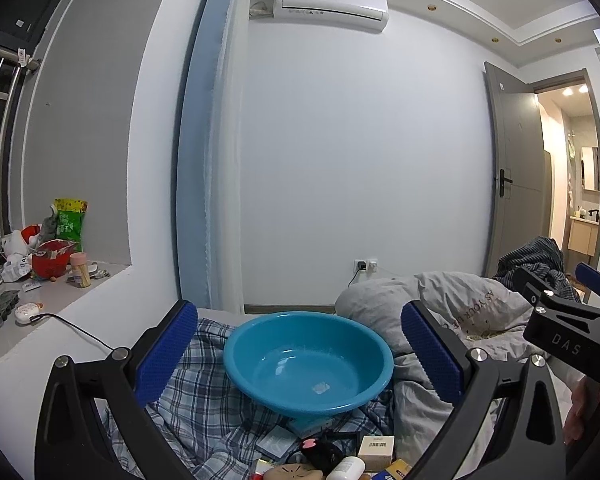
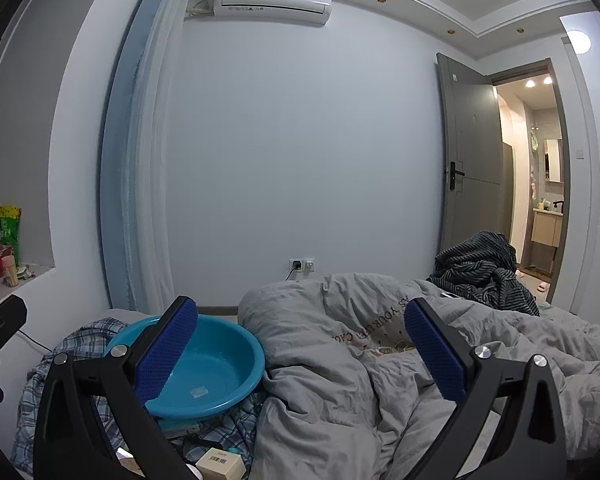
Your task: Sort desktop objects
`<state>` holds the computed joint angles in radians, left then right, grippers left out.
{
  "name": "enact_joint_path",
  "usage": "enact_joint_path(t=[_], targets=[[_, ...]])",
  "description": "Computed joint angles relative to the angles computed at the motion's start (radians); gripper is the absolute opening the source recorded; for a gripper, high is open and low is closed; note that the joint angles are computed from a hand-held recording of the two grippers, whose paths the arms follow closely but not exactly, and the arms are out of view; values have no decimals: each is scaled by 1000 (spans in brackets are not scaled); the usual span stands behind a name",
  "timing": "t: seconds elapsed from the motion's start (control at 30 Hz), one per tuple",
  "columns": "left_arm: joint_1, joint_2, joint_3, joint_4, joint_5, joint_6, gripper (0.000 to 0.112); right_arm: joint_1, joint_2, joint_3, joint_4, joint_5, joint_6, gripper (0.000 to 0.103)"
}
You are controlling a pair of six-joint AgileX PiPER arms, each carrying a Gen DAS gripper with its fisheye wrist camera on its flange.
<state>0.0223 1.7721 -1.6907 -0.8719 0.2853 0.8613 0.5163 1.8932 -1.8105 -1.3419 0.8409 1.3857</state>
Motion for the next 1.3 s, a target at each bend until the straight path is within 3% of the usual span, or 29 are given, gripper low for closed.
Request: enact_joint_path(t=[0.77,1.13,1.3], targets=[[-39,47,-37,184,1,-147,103,-18,34,-45,78,-1,-74,103],[-59,71,-63,332,13,-289,103,-25,25,-24,69,-10,-44,103],[-58,72,-64,308,18,-273,103,-34,9,-5,77,-26,-35,103]])
